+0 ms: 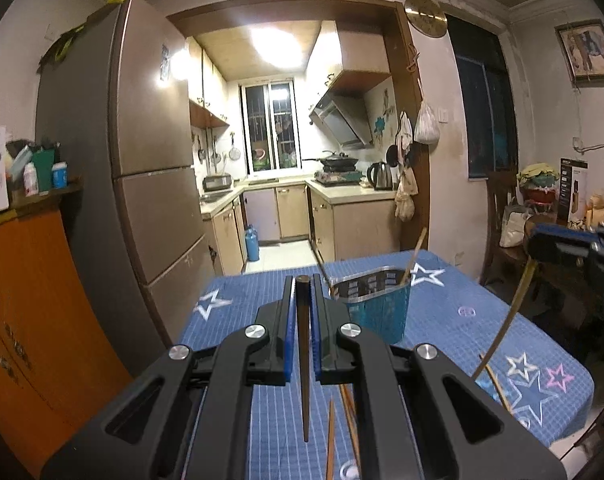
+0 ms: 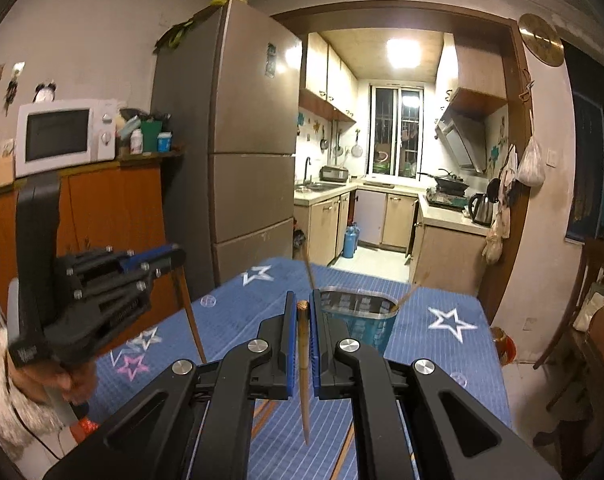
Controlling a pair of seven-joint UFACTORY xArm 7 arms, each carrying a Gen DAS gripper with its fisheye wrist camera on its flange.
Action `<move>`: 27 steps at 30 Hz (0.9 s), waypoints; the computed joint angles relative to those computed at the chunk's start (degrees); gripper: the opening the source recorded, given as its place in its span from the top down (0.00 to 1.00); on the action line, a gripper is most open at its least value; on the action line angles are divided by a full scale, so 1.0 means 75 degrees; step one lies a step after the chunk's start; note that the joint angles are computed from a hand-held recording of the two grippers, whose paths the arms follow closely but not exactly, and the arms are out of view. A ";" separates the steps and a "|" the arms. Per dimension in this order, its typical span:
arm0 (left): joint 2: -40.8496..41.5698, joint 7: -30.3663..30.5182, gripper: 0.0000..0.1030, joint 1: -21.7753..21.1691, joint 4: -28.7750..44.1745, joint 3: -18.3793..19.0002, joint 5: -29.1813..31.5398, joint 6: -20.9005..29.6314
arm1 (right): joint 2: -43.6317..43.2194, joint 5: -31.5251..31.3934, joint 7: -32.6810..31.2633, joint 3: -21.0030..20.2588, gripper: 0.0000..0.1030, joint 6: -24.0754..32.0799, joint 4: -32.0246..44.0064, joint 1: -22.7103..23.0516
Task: Organize utensils
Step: 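Lift both chopsticks and carry both tools over the teal holder, then open the right tool over the holder while the left tool releases its chopstick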
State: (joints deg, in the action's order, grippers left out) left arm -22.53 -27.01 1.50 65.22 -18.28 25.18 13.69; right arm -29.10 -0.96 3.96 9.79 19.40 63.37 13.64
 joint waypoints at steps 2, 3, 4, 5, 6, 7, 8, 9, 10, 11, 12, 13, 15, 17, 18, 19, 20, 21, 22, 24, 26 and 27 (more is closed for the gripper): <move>0.0382 -0.0320 0.95 0.0393 0.0537 -0.0412 0.0427 0.0050 | 0.0392 -0.0058 0.0001 -0.0044 0.93 0.0039 0.0522 -0.0126; 0.0545 -0.0493 0.95 0.0504 0.0769 -0.0545 0.0663 0.0090 | 0.0578 -0.0086 0.0010 -0.0062 0.93 0.0042 0.0758 -0.0185; 0.0732 -0.0680 0.95 0.0582 0.1019 -0.0658 0.0921 0.0145 | 0.0756 -0.0131 0.0041 -0.0061 0.93 0.0046 0.0986 -0.0260; 0.0920 -0.0885 0.95 0.0645 0.1276 -0.0764 0.1209 0.0208 | 0.0906 -0.0163 0.0056 -0.0081 0.93 0.0045 0.1181 -0.0312; 0.1181 -0.1131 0.95 0.0731 0.1635 -0.0916 0.1553 0.0305 | 0.1132 -0.0226 0.0118 -0.0083 0.93 0.0024 0.1467 -0.0414; 0.1416 -0.1325 0.95 0.0754 0.1951 -0.1015 0.1841 0.0400 | 0.1360 -0.0294 0.0179 -0.0088 0.93 -0.0002 0.1753 -0.0504; 0.1631 -0.1502 0.95 0.0749 0.2231 -0.1081 0.2106 0.0475 | 0.1580 -0.0380 0.0255 -0.0085 0.93 -0.0030 0.2029 -0.0594; 0.1952 -0.1825 0.95 0.0785 0.2660 -0.1227 0.2554 0.0601 | 0.1742 -0.0466 0.0321 -0.0081 0.93 -0.0053 0.2233 -0.0653; 0.2134 -0.1993 0.95 0.0736 0.2899 -0.1246 0.2806 0.0680 | 0.1925 -0.0563 0.0398 -0.0082 0.93 -0.0092 0.2459 -0.0718; 0.2361 -0.2165 0.95 0.0667 0.3195 -0.1272 0.3078 0.0791 | 0.2158 -0.0684 0.0497 -0.0076 0.93 -0.0138 0.2748 -0.0791; 0.2681 -0.2375 0.95 0.0572 0.3610 -0.1309 0.3406 0.0928 | 0.2324 -0.0765 0.0553 -0.0098 0.93 -0.0178 0.2950 -0.0814; 0.2911 -0.2524 0.95 0.0449 0.3917 -0.1294 0.3650 0.1034 | 0.2479 -0.0911 0.0667 -0.0091 0.93 -0.0223 0.3133 -0.0860; 0.3506 -0.2694 0.95 0.0137 0.4737 -0.1224 0.4071 0.1289 | 0.2875 -0.1222 0.0926 -0.0096 0.93 -0.0280 0.3646 -0.0933; 0.3985 -0.2793 0.95 -0.0188 0.5438 -0.1088 0.4282 0.1455 | 0.3284 -0.1700 0.1383 -0.0127 0.93 -0.0417 0.4169 -0.0993; 0.4291 -0.2796 0.95 -0.0337 0.5886 -0.1024 0.4262 0.1423 | 0.3436 -0.1807 0.1545 -0.0194 0.93 -0.0493 0.4349 -0.0970; 0.4503 -0.2804 0.95 -0.0475 0.6201 -0.0942 0.4264 0.1423 | 0.3593 -0.1875 0.1663 -0.0259 0.93 -0.0511 0.4547 -0.0928; 0.4762 -0.2746 0.95 -0.0637 0.6602 -0.0875 0.4241 0.1479 | 0.3783 -0.2002 0.1839 -0.0327 0.93 -0.0561 0.4776 -0.0889; 0.5060 -0.2669 0.95 -0.0775 0.7034 -0.0826 0.4146 0.1431 | 0.3935 -0.2099 0.1943 -0.0402 0.93 -0.0603 0.4961 -0.0832; 0.5267 -0.2584 0.95 -0.0881 0.7324 -0.0776 0.4035 0.1393 | 0.4076 -0.2224 0.2062 -0.0479 0.93 -0.0644 0.5121 -0.0769; 0.5923 -0.2195 0.95 -0.1239 0.8254 -0.0707 0.3813 0.1582 | 0.4371 -0.2413 0.2288 -0.0646 0.93 -0.0728 0.5421 -0.0630; 0.6374 -0.1924 0.95 -0.1521 0.8848 -0.0568 0.3666 0.1659 | 0.4721 -0.2562 0.2504 -0.0825 0.93 -0.0738 0.5768 -0.0488; 0.6580 -0.1841 0.95 -0.1631 0.9070 -0.0483 0.3595 0.1642 | 0.4865 -0.2640 0.2641 -0.0931 0.93 -0.0730 0.5894 -0.0411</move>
